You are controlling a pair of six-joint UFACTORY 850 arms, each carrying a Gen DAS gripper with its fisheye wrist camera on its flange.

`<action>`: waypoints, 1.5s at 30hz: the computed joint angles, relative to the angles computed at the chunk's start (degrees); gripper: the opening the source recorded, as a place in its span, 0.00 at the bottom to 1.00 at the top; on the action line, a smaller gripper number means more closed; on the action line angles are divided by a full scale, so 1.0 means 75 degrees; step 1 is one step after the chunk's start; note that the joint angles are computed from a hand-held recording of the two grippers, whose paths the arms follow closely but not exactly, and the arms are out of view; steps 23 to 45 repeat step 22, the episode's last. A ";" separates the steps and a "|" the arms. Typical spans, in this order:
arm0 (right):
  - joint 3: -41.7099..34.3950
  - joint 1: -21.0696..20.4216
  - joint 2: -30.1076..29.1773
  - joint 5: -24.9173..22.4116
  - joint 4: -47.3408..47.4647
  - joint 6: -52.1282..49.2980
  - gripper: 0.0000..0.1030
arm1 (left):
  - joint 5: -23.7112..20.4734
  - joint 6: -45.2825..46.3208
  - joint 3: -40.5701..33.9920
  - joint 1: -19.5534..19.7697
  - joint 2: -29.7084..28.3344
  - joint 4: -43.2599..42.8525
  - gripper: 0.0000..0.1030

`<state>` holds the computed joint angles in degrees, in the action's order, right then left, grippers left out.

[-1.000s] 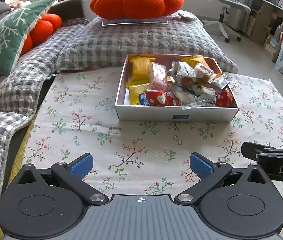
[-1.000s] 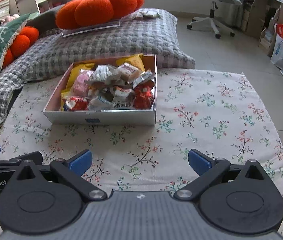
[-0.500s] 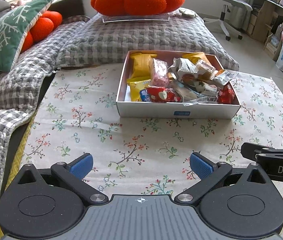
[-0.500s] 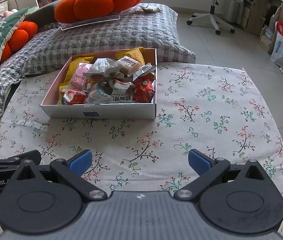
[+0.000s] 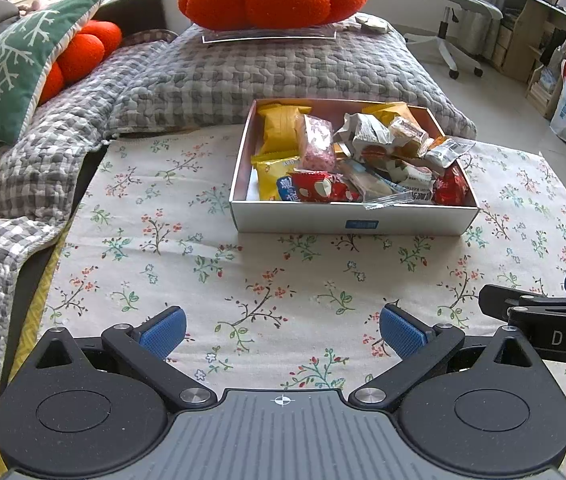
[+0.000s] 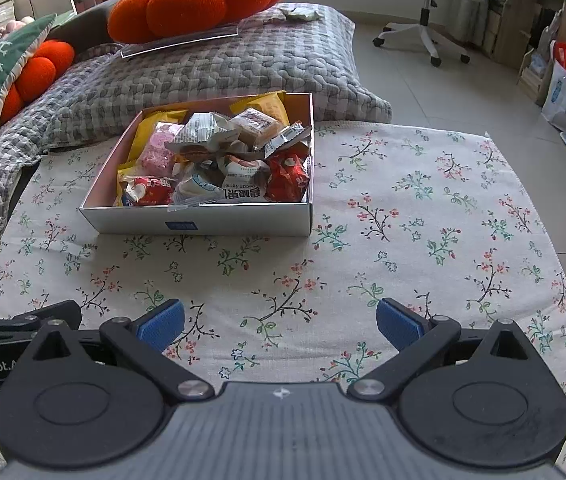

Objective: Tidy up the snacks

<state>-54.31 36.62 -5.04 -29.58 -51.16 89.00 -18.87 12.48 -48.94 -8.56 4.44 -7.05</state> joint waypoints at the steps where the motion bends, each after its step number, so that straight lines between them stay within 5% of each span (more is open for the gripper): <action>1: 0.0000 0.0000 0.0000 0.0000 0.0000 0.0000 0.99 | 0.0000 0.0000 0.0000 0.0000 0.0000 0.0000 1.00; 45: 0.0032 -0.0004 -0.0019 0.0044 -0.0068 0.0063 0.99 | 0.0153 0.0807 0.0085 0.0085 -0.0065 -0.0833 1.00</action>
